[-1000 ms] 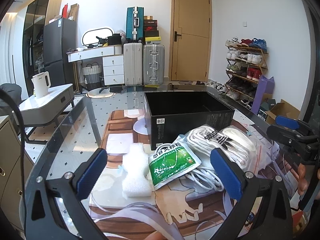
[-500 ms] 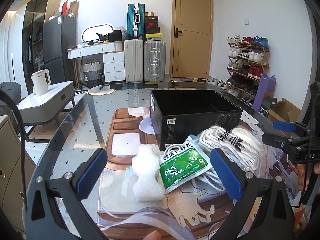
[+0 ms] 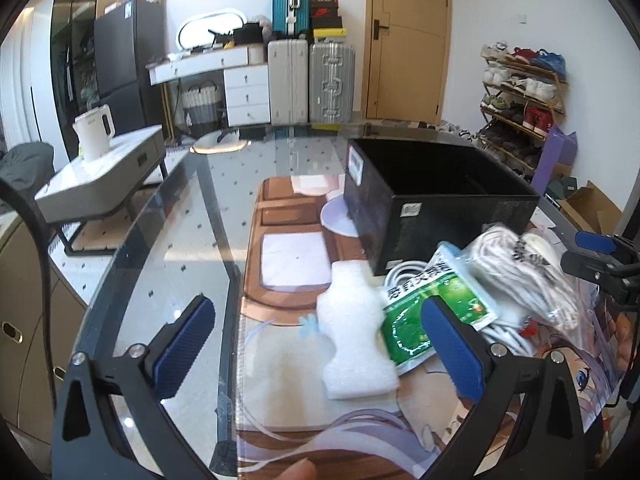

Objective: Organize soft objects
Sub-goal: 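Grasp the white foam piece with the left gripper while the right grasps the rope bag, then lift the foam and rope bag and carry both over the black box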

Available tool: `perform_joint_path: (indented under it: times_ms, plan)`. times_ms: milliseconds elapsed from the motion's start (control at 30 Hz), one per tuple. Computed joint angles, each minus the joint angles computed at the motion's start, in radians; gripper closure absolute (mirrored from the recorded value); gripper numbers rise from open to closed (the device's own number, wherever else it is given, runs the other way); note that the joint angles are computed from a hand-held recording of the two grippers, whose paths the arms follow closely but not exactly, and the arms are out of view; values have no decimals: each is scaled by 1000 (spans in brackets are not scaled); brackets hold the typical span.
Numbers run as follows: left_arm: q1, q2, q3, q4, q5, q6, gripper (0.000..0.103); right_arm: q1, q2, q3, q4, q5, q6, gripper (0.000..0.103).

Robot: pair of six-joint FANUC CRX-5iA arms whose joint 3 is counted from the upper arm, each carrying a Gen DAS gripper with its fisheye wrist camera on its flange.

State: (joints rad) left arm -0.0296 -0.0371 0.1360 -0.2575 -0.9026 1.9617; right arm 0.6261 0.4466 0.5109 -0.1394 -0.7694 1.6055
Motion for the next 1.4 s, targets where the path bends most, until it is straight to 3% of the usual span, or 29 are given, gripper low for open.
perform_joint_path:
  times_ms: [267,333,533,800,1100,1400]
  plan:
    - [39,42,20,101,-53,-82,2,7,21,26,-28,-51,59,2]
    - [34,52,31,101,-67,-95,5,0,30,41,-55,-66,78,8]
    - [40,63,31,137,-81,-125,23,-16,53,92,-129,-131,117,22]
    - [53,53,-5,196,-48,-177,65,-26,51,109,-191,-164,165,41]
    - [50,12,-43,184,-4,-161,68,-18,-1,38,-177,-98,172,58]
    - [51,-35,-74,186,41,-142,68,-10,-55,-30,-131,-43,142,61]
